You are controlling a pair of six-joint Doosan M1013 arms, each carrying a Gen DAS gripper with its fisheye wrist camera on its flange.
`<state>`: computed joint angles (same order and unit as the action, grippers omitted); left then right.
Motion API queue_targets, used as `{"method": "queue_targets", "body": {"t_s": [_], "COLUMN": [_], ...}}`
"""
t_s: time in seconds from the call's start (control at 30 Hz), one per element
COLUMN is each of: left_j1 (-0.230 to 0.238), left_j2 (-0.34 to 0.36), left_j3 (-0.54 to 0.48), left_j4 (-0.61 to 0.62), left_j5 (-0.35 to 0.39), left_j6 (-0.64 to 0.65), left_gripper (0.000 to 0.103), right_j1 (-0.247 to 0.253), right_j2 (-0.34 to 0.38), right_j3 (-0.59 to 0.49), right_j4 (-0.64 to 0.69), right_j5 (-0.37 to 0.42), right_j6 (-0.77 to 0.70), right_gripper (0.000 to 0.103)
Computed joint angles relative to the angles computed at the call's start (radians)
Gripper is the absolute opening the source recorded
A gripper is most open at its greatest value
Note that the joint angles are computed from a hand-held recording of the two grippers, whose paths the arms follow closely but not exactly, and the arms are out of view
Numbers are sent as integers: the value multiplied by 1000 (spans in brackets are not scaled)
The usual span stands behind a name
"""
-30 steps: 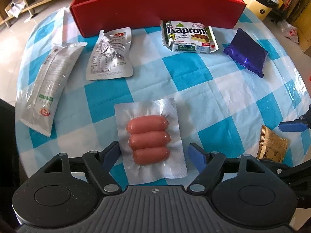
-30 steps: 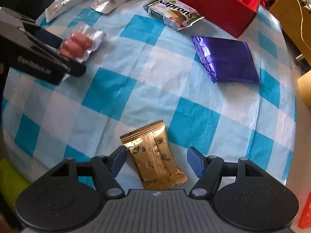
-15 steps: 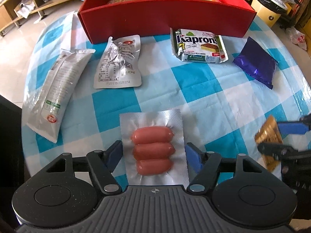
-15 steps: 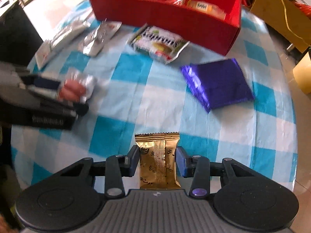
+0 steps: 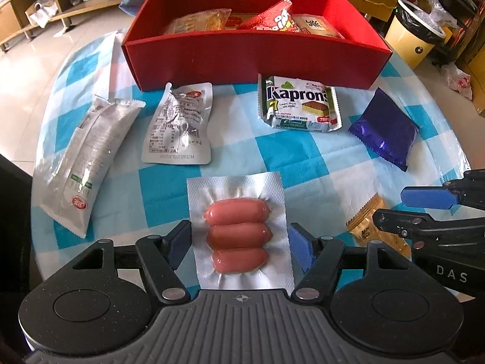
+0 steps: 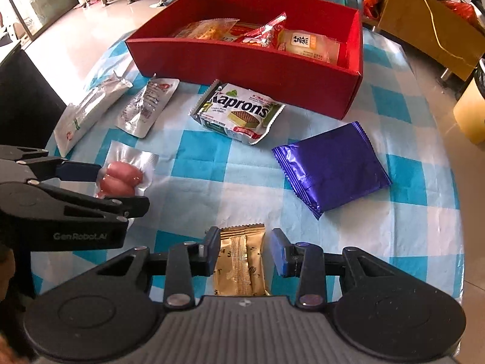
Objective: Organize snacks
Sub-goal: 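Grasp the gold packet with the right tool while the left tool grasps the sausage pack, then carry the gold packet over the box with the right tool while the left tool carries sausages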
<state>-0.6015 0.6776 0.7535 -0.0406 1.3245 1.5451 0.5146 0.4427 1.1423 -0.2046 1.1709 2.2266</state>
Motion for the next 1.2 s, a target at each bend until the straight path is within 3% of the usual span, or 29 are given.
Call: {"method": "queue_targets", "body": {"t_s": [0.27, 0.37, 0.53, 0.87, 1.2], "left_j1": [0, -2, -4, -6, -3], "left_j2": [8, 6, 11, 9, 55], "left_j3": [-7, 0, 0, -16, -152], "left_j4": [-17, -13, -4, -19, -1], "left_j5": [25, 30, 51, 32, 19], "left_j6": [24, 34, 41, 38, -7], "left_gripper": [75, 75, 75, 75, 75], "right_j1": [-5, 4, 15, 14, -4], "right_j2": [19, 44, 42, 2, 1], "right_j3": [-16, -40, -34, -5, -43], "right_j4": [76, 52, 28, -20, -54], "right_j5": [35, 101, 106, 30, -49], "right_j6": [-71, -97, -101, -10, 48], "right_gripper": [42, 42, 36, 36, 36]}}
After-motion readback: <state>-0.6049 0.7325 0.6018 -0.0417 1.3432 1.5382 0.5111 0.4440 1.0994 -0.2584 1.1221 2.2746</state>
